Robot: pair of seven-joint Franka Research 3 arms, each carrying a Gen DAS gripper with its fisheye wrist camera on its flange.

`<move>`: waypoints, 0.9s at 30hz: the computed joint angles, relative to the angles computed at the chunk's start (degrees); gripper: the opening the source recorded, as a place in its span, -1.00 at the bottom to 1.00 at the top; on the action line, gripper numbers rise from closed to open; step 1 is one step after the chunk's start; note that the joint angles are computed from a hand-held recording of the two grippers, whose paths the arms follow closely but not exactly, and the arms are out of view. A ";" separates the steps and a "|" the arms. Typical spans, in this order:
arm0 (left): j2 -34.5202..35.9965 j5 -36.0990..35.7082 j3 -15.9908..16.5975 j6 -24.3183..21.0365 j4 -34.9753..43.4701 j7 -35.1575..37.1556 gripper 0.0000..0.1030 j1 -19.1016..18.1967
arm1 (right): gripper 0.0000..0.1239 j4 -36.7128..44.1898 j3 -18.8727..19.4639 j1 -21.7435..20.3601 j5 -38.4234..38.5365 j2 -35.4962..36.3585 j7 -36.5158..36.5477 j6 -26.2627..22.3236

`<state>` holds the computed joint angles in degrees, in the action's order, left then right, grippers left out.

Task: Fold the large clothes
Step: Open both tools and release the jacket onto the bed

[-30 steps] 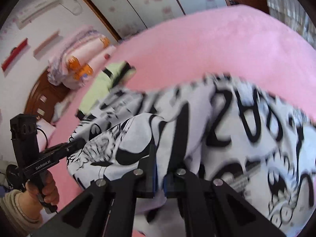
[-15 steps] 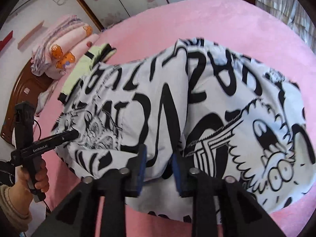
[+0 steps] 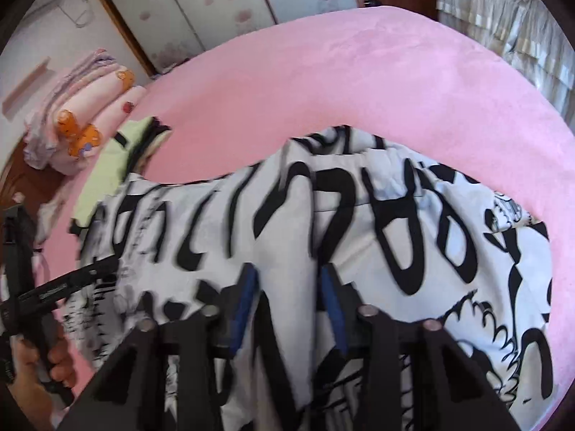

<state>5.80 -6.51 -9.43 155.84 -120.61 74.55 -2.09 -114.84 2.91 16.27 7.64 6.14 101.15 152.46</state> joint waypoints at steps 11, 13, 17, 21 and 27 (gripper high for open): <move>-7.18 -2.75 0.91 3.12 -6.40 0.04 -0.40 0.42 | -0.56 -9.44 -0.09 -1.73 -2.03 -9.65 2.62 1.72; -10.01 -2.75 0.98 4.75 -8.03 0.17 -0.40 -1.01 | -0.56 -11.01 0.64 -1.29 0.14 -12.53 0.49 2.86; -14.22 -12.78 2.49 7.33 -10.99 8.11 -0.40 -7.29 | -0.56 -11.94 1.53 1.87 8.95 -15.81 -7.23 3.18; -16.18 -15.08 2.23 8.37 -14.80 9.28 -0.40 -11.52 | -0.56 -12.66 4.98 2.83 5.38 -15.81 -5.96 3.62; -17.21 -7.28 1.74 9.43 -22.45 6.76 -0.38 -13.04 | -0.60 -19.16 8.15 1.01 -11.90 -16.85 1.93 2.55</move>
<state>-11.41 -13.79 -7.69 165.28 -143.06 81.31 -15.13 -134.00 11.06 17.28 -4.26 -10.70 103.08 155.00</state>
